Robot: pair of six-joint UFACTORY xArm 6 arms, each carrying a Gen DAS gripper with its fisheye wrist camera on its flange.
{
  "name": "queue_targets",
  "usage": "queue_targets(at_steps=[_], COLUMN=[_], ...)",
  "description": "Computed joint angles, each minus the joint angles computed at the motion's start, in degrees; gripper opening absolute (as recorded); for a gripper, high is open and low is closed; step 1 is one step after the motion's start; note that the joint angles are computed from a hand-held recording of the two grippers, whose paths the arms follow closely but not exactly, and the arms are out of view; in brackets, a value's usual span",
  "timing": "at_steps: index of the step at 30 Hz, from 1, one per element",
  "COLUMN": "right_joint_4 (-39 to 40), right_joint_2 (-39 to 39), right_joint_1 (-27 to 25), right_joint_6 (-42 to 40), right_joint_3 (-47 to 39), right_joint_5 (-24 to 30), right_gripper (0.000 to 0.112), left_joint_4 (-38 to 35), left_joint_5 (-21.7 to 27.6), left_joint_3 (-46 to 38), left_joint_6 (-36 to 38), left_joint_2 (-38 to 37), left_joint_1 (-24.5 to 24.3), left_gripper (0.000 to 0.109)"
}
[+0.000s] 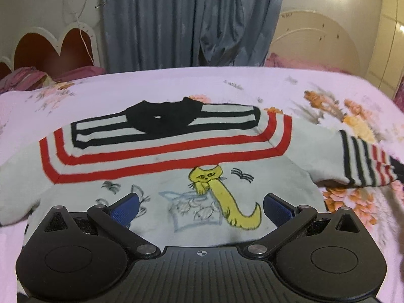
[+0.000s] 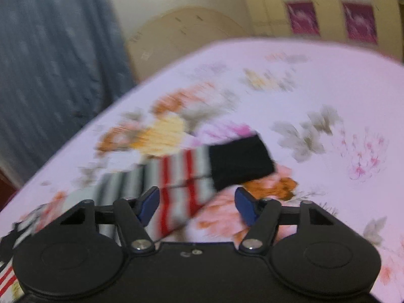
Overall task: Fold small clothes
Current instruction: 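Move the right tool to the sleeve cuff and grasp the black cuff, then carry the sleeve across the sweater body with the right tool and release it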
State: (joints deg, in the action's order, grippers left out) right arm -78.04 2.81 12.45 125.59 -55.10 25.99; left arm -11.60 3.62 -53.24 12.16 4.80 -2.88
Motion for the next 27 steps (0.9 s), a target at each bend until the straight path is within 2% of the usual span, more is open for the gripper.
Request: queue_targets(at_steps=[2,4,5,9,11,12,13,14,15,17,18,20,21,24,27], right_joint_4=[-2.09,-8.2,-9.96,-13.92,-15.62,-16.06,-15.24,-13.34,-11.43,-7.73,-3.99,-2.41,-3.05,-3.09,4.55], right_joint_2=[1.31,1.95,2.73,5.44,5.76,6.18,6.37,6.73,6.87,7.56,8.0,8.91,9.28,12.37,18.45], right_joint_1=[-2.11,-2.78,-2.97,-2.81,-3.48,-4.12,-4.31,-4.32,-4.2,-3.54,-2.31,0.31,1.14,5.04,9.21], right_joint_6=[4.41,12.6,14.06,16.88,18.47,17.88,15.86,12.87,10.16,4.9,-0.9,-8.07,-9.33,-17.69,-29.02], right_joint_3=[0.02,-0.48,-1.31,-3.98,-4.36,-4.87,-5.05,-5.28,-5.27,-5.99,-6.95,-9.96,-11.32,-18.06,-26.54], right_joint_5=[-2.67,-4.49,-5.45,-5.47,-6.58,-7.4,-7.73,-7.35,-6.54,-4.55,-2.19,1.04,0.69,-2.45,-7.87], right_gripper=[0.058,0.059,0.059,0.058,0.05,0.039,0.03,0.016,0.011,0.01,0.008,0.008,0.008,0.008,0.007], left_joint_4=[8.03,13.87,16.68,18.34,24.45,25.82,24.83,23.3,21.79,17.58,16.64,14.81,12.66,-1.35,-14.36], left_joint_5=[0.78,1.39,2.08,2.99,3.73,4.85,5.71,6.14,6.01,5.82,6.22,5.54,4.94,5.13,6.55], left_joint_3=[-2.25,-4.58,-5.9,-9.72,-11.55,-12.82,-13.7,-14.39,-14.55,-14.42,-14.26,-13.3,-12.62,-12.09,-13.21], left_joint_6=[-8.21,-14.3,-17.37,-20.79,-26.23,-27.33,-26.29,-24.67,-22.97,-18.19,-16.8,-13.92,-11.59,2.0,14.4], left_joint_2=[2.16,4.35,5.39,8.42,9.75,10.52,11.09,11.57,11.74,11.87,11.8,11.42,11.1,10.62,10.87], left_joint_1=[0.0,-0.3,-0.47,-1.27,-0.83,-0.73,-0.79,-0.75,-0.61,-0.16,0.29,1.54,2.07,3.59,5.6], left_gripper=[0.103,0.103,0.103,0.103,0.103,0.103,0.103,0.103,0.103,0.103,0.103,0.103,0.103,0.103,0.103])
